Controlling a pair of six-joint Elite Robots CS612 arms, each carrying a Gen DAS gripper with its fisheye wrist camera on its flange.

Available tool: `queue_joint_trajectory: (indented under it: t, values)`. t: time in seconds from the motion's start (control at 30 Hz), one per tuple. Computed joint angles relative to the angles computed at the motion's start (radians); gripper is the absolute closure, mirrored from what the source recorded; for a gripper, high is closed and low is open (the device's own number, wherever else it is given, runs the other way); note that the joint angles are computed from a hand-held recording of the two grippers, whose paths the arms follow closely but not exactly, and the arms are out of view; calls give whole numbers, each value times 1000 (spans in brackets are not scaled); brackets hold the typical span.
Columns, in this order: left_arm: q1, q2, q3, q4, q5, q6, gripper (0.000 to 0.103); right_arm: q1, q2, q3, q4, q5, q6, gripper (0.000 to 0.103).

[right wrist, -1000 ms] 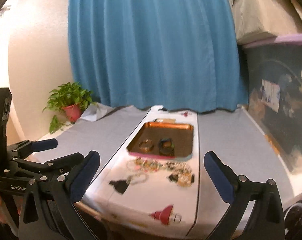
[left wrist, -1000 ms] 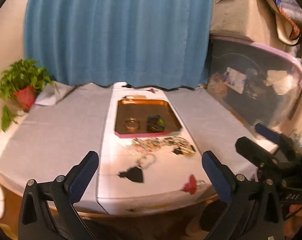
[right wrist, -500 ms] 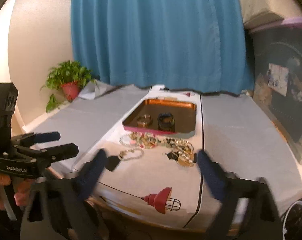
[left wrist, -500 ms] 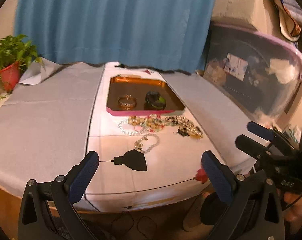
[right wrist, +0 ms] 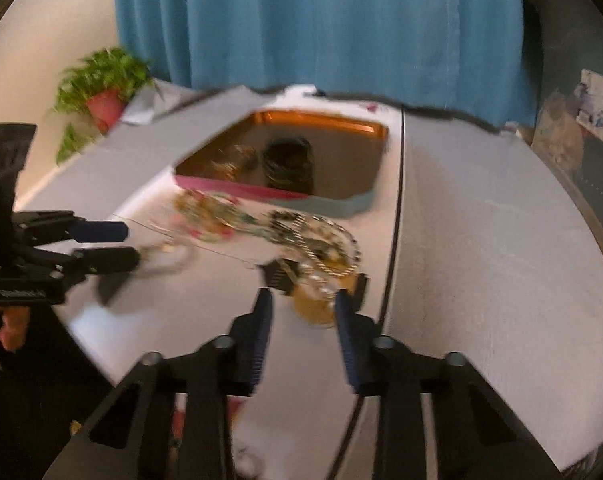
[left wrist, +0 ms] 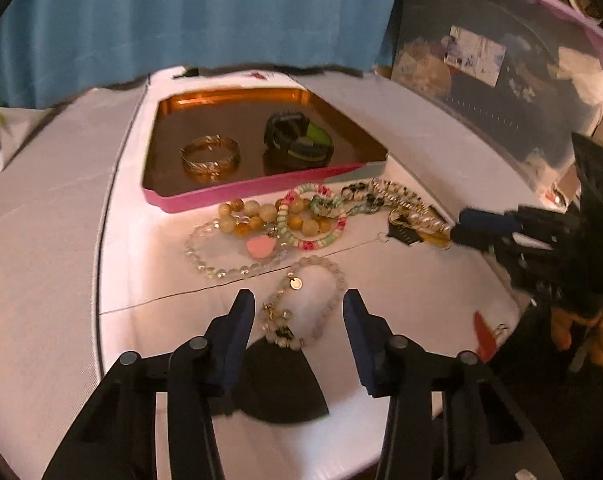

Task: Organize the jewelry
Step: 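Grasp the white bead bracelet with the left tool while the right tool grasps the pearl pin, then lift the bracelet and pearl pin and carry both over the tray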

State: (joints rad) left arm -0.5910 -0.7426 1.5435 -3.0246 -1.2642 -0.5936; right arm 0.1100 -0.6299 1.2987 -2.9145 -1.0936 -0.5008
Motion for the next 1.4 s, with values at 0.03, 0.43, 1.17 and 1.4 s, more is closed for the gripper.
queue_joint_trajectory:
  t: [0.03, 0.43, 1.17, 1.4]
  values:
    - [3, 6, -9, 23, -11, 7, 63, 2, 11, -19, 15, -14, 4, 76]
    - [12, 8, 1, -16, 0, -48, 96, 16, 39, -63, 66, -36, -66, 91]
    - [-17, -5, -2, 87, 84, -23, 100, 18, 1, 14, 74, 51, -89, 91]
    - [-8, -28, 50, -53, -17, -134, 100, 7, -16, 33, 80, 88, -27, 92]
